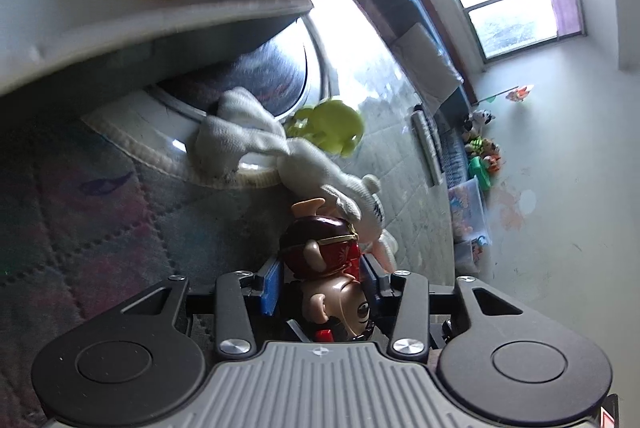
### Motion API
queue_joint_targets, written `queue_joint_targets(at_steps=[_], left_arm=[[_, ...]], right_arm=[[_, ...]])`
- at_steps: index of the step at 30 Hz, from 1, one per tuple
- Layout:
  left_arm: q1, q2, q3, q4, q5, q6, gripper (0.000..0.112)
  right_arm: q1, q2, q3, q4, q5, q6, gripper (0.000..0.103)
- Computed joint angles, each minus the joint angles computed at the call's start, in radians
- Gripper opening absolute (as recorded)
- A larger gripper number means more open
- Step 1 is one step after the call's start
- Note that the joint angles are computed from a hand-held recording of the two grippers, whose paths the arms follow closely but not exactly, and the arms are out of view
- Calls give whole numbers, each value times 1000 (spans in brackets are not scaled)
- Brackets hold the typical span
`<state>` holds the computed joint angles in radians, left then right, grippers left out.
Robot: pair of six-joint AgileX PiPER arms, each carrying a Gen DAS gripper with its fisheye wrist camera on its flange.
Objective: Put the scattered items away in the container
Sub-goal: 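Lift the cartoon doll with the left gripper and carry it over the box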
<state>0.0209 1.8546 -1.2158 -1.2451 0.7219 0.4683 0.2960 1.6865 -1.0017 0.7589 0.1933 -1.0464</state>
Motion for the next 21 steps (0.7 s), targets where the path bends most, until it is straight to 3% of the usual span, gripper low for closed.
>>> queue_joint_targets(at_steps=[5,12,16,21], left_arm=[[59,-98,57,-47,-4,43,43],[167,-216,46,-8,-52,11,43],[237,-188,-26,44,-50,-43,43],[285,-80,-126,123,-51,-124,43]], right_arm=[[25,-30,-10,180,1,-194,59],[98,38,-201,330,50,-386,59],[136,156,-389,242,108,-290,59],[165,345,-657,19,215,-36,59]])
